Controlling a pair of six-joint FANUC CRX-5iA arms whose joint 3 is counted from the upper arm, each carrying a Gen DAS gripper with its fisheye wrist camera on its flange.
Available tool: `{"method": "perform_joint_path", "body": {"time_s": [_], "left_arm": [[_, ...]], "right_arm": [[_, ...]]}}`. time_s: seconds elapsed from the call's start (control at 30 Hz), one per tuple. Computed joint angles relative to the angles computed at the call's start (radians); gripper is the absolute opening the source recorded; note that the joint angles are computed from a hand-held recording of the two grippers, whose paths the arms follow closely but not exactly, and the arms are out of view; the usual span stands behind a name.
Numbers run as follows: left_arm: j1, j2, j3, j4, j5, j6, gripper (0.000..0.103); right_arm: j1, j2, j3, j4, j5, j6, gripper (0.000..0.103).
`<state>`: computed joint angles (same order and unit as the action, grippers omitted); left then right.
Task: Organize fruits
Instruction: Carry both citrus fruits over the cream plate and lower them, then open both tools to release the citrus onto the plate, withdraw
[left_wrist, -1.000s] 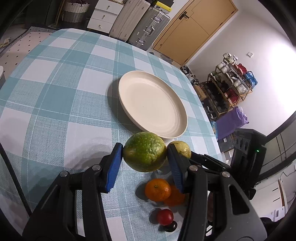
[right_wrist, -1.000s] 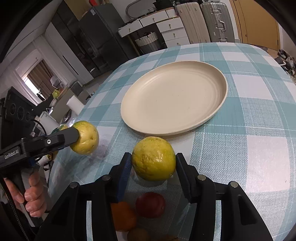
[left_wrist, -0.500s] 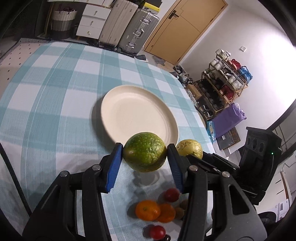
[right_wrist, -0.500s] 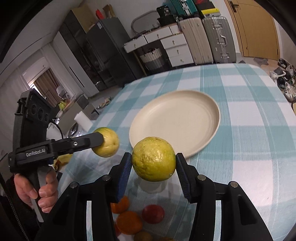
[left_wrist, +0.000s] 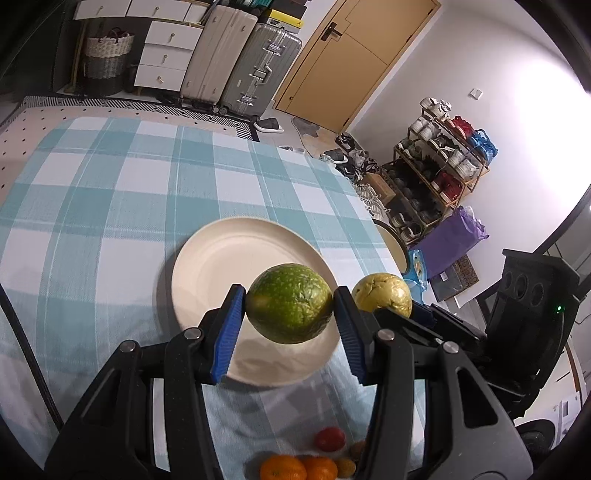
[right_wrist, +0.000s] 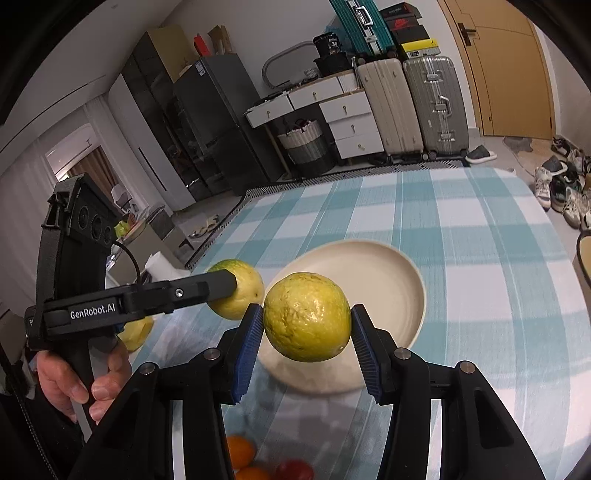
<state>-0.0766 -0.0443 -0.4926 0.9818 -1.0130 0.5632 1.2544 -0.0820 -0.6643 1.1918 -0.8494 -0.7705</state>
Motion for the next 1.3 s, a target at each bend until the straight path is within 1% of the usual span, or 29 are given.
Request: {"method": "perform_joint_path", "body": {"time_s": [0.13,0.23,0.3,0.4,0.5,0.57,0.67,0.8,0.93,1.03,1.13,1.2,1.23,1.27,1.3], "left_arm": [[-0.031,0.058,0.053,-0.011,0.028,0.017,0.046],[-0.052,0.104,0.09,-0.026,0.05,0.038,0.046],[-0.062,0.138,0.115,-0.035,0.055,0.058,0.046],[-0.078,0.18,0.142,-0.044,0.082,0.081,0.046],[-0.089,0.231,0.173,-0.046,0.081,0.106,0.046],[-0.098,0.256,0.19,-0.049,0.09,0.12,0.046],[-0.108,0.292,0.214,-0.054,0.093,0.138,0.046],[-0.119,0.325,0.237,-0.056,0.104,0.155,0.046],[-0.126,0.354,0.259,-0.061,0.101,0.173,0.046],[-0.131,0.369,0.273,-0.065,0.094,0.185,0.046],[-0.135,0.38,0.296,-0.093,0.084,0.221,0.046],[-0.135,0.372,0.284,-0.064,0.084,0.202,0.047],[-0.135,0.365,0.281,-0.064,0.087,0.201,0.051],[-0.135,0.357,0.279,-0.068,0.09,0.203,0.055],[-0.136,0.348,0.275,-0.071,0.095,0.203,0.057]], "right_arm": [[-0.041,0.009,0.004,-0.001,0.015,0.022,0.049],[-0.083,0.017,-0.006,0.014,0.056,0.013,0.049],[-0.104,0.029,-0.003,0.013,0.074,0.023,0.049],[-0.133,0.05,0.003,0.012,0.094,0.04,0.049],[-0.172,0.069,0.002,0.026,0.131,0.043,0.049],[-0.184,0.084,0.006,0.023,0.137,0.049,0.049],[-0.227,0.097,-0.004,0.051,0.189,0.016,0.049],[-0.269,0.11,-0.008,0.052,0.232,0.006,0.049],[-0.286,0.123,0.0,0.018,0.26,0.045,0.049],[-0.289,0.13,0.004,0.012,0.267,0.059,0.049],[-0.289,0.141,0.017,-0.006,0.262,0.091,0.05],[-0.281,0.148,0.031,-0.038,0.242,0.119,0.052],[-0.288,0.14,0.019,-0.009,0.253,0.091,0.053],[-0.298,0.129,0.003,0.032,0.27,0.053,0.059],[-0.3,0.12,-0.007,0.057,0.271,0.025,0.068]]}}
